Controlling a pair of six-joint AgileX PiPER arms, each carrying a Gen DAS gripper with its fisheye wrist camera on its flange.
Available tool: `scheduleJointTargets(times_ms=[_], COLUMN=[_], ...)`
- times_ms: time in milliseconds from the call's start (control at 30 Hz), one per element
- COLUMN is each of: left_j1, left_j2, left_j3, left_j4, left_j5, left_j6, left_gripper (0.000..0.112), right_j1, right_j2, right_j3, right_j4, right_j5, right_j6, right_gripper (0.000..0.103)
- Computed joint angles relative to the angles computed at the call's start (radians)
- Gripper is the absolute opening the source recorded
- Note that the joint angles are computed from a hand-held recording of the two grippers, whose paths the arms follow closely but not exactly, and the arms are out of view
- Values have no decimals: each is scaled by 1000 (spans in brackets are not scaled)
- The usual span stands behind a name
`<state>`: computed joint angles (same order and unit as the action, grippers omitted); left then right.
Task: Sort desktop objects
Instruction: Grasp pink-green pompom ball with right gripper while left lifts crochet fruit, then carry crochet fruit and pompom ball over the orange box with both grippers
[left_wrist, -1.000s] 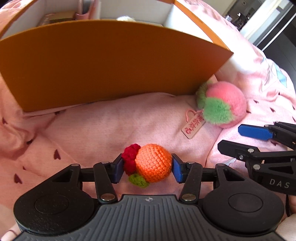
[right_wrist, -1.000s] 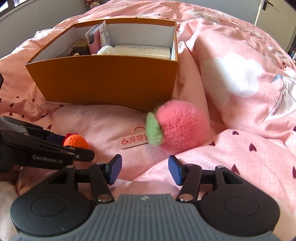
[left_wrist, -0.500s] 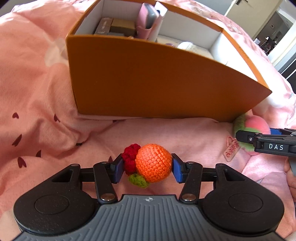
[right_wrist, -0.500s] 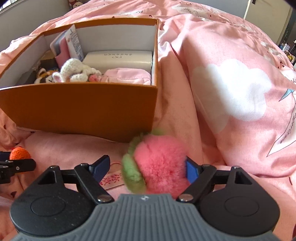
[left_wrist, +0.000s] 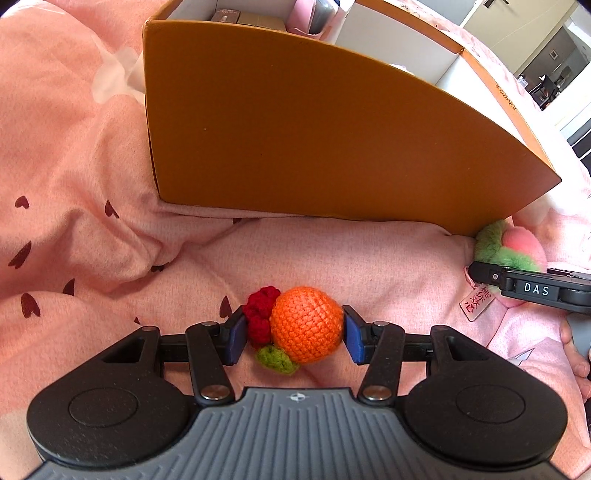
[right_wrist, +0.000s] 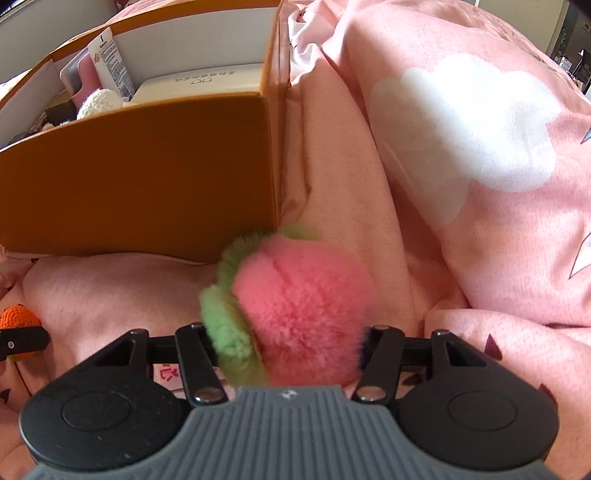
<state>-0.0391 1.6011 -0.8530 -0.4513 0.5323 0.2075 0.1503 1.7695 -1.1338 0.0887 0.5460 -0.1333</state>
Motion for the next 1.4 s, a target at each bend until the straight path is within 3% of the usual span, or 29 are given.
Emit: scheduleJointTargets(times_ms=[200,400,800,967,1400], left_j1=[5,4,37,55,34], left_j2=[3,4,-102,-187,-283], left_j3=[4,5,67,82,-65], left_j4=[-20,-23,-213,-284,-268], left_j5=[-5,-8,-15,22,47], left_j6=[17,19,273,360,253], left_gripper=[60,60,60,60,60], right_j1=[-2,-32,39,25,8], right_j2=[-41,-104,-223,-265,-292], right_j3=[39,51,73,42,-106], right_j4=[43,291,463,541,645], right_j5=[-18,62,97,161,245], right_j6=[-54,-295,-512,-573,-642], right_gripper=[53,53,53,53,53])
